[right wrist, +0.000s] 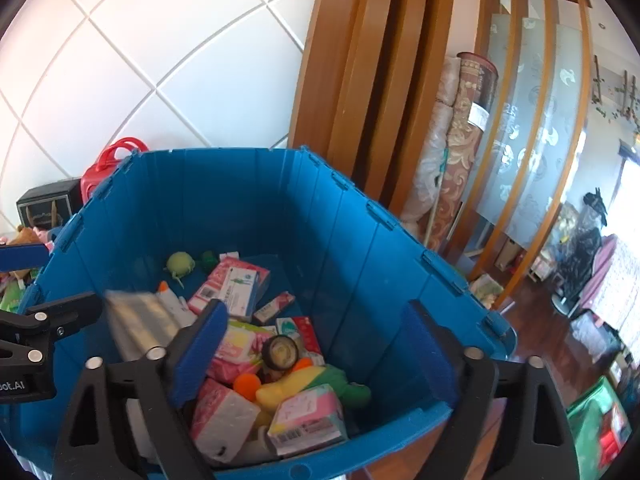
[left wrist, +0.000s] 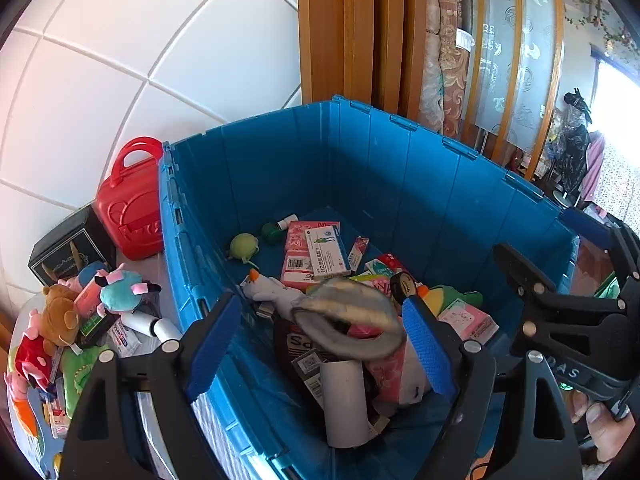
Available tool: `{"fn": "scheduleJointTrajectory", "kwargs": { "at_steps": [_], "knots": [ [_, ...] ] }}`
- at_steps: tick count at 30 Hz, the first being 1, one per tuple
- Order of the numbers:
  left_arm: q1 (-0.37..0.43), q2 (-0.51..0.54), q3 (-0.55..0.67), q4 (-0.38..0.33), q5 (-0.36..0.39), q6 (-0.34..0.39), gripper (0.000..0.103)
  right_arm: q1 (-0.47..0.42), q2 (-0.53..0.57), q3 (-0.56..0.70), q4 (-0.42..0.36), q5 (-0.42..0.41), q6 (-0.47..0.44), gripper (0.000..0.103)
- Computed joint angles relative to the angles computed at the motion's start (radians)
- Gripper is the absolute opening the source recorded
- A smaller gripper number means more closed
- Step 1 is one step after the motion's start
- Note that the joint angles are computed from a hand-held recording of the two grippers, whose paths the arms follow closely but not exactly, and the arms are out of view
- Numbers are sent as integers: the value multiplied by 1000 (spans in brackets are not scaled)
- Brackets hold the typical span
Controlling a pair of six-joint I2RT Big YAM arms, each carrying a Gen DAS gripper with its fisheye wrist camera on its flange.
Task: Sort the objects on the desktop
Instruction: 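Withdraw both tools from the crate back toward the pile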
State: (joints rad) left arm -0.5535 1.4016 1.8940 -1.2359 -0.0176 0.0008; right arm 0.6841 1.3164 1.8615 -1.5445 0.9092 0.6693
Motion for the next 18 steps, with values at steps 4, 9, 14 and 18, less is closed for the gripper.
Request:
{"fn": "scheduleJointTrajectory", "kwargs": {
  "at_steps": [4,9,14,18],
  "knots": [
    [6,-53,-52,54,-16,9,83,23,-4,11,-17,21,29,103],
    [43,-99,-89,86,-1,12,83,66,20,58,-58,54,57,103],
    [89,-138,-117,109,13,7,83,124,56,111,-62,86,54,103],
    [144,-159,-132,107,47,2,83,166,98,163,-65,107,50,103]
  ]
}}
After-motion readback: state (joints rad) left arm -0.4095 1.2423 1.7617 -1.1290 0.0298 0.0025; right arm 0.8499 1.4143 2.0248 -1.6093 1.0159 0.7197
